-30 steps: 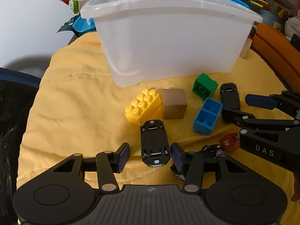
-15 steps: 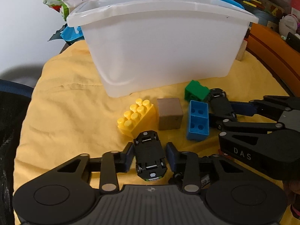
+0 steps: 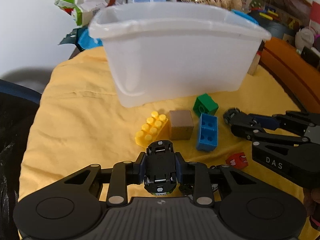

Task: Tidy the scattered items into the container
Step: 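Lift both black cars over the white bin and open both tools to drop them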

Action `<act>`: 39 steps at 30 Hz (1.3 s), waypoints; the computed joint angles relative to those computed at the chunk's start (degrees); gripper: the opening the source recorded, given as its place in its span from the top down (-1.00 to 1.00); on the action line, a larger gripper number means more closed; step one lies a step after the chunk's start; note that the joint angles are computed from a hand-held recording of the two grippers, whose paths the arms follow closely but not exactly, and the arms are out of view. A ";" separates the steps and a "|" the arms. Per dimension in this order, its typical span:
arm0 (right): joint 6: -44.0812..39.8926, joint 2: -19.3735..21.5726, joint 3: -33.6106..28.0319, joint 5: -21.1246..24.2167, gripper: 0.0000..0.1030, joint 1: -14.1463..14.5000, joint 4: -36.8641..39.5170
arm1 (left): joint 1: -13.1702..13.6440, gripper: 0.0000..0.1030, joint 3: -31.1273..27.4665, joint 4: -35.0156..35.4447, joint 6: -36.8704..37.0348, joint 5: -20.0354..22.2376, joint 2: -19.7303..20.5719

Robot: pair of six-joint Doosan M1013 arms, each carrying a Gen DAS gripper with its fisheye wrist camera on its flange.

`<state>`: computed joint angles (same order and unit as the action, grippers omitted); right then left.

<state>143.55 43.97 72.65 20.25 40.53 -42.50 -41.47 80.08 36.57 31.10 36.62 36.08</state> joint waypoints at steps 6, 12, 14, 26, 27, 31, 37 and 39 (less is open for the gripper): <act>2.80 -1.56 2.05 -1.62 0.34 0.11 -3.50 | -0.50 0.37 1.44 3.87 -3.59 0.24 -1.80; -10.35 -0.52 0.63 3.47 0.24 0.12 8.02 | -0.74 0.37 1.85 4.33 -4.27 1.02 -2.28; -8.81 -0.22 0.76 2.94 0.11 0.21 6.32 | -0.88 0.37 2.10 4.34 -4.46 1.19 -2.43; -7.71 -1.13 1.71 0.06 0.36 0.00 6.26 | -1.48 0.37 2.15 6.00 -5.71 0.70 -2.95; -6.70 -1.57 2.20 -0.39 0.36 0.09 5.01 | -1.52 0.37 2.17 6.41 -5.87 0.71 -3.13; -1.20 -3.83 3.94 -3.09 0.35 0.26 -1.14 | -1.62 0.37 2.10 8.11 -6.50 0.78 -4.32; 8.73 -6.81 3.70 -6.97 0.35 -0.14 -12.88 | -0.60 0.37 0.49 10.51 -7.27 -0.75 -6.16; 8.69 -6.86 2.14 -7.53 0.35 -0.68 -12.80 | 0.02 0.37 -0.88 11.40 -7.22 -1.07 -6.06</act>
